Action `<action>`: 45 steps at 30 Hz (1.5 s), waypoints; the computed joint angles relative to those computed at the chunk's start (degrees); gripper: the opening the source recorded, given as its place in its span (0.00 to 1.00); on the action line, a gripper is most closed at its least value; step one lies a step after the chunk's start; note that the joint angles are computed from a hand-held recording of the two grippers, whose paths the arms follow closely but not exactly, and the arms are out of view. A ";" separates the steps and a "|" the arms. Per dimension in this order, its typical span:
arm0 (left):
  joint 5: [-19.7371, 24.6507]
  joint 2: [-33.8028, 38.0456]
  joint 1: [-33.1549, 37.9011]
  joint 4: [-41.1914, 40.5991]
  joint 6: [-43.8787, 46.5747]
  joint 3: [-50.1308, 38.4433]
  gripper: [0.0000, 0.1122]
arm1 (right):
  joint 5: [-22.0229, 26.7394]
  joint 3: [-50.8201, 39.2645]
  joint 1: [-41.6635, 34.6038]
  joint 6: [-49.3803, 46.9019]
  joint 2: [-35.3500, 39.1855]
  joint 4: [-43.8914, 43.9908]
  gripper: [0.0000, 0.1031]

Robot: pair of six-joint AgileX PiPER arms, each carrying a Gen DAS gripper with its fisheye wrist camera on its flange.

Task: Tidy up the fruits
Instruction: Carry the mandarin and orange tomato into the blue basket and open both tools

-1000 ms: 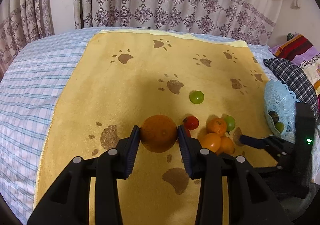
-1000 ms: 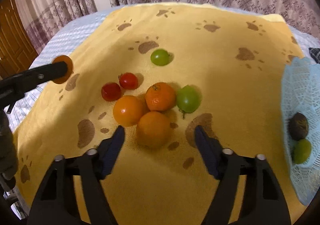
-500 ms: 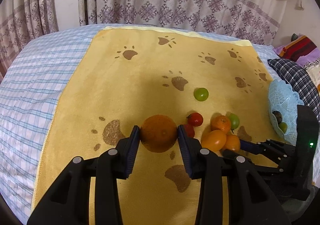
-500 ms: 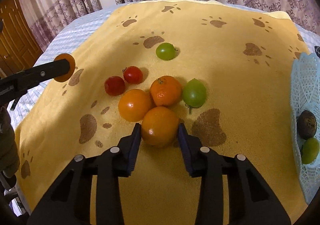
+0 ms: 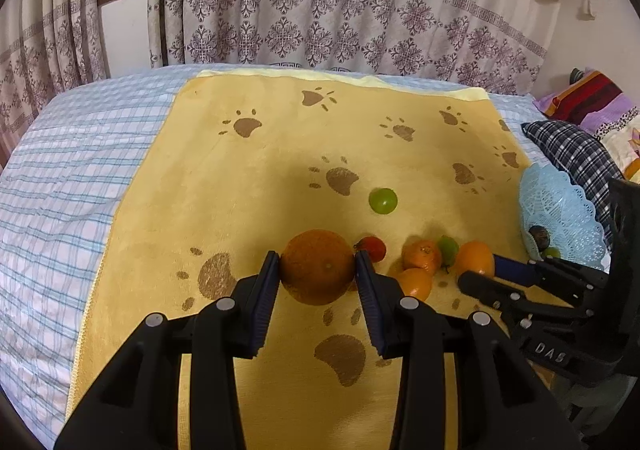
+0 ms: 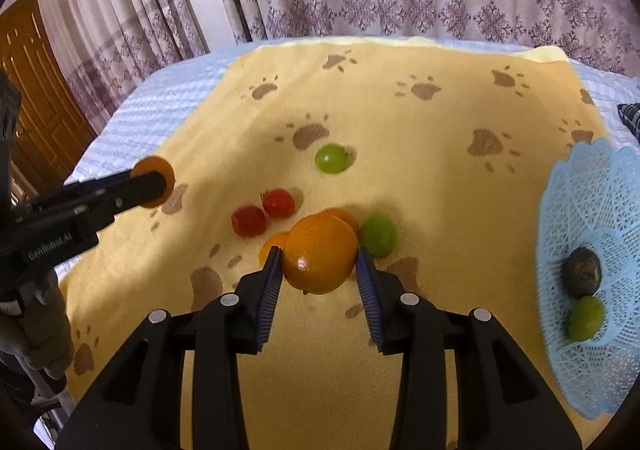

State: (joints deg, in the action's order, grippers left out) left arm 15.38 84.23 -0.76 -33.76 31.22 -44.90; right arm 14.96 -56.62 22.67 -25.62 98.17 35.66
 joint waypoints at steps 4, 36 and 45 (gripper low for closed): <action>0.39 -1.64 -0.49 -0.22 -0.16 0.09 0.35 | 0.27 0.13 -1.16 -1.35 -2.62 1.91 0.38; 1.82 -6.85 -10.31 9.14 -13.30 -1.84 0.35 | 7.80 6.39 -19.69 0.86 -16.46 -1.63 0.38; 1.20 -4.49 -16.71 15.14 -21.73 -4.41 0.35 | 9.27 9.91 -30.66 -5.69 -17.43 1.88 0.38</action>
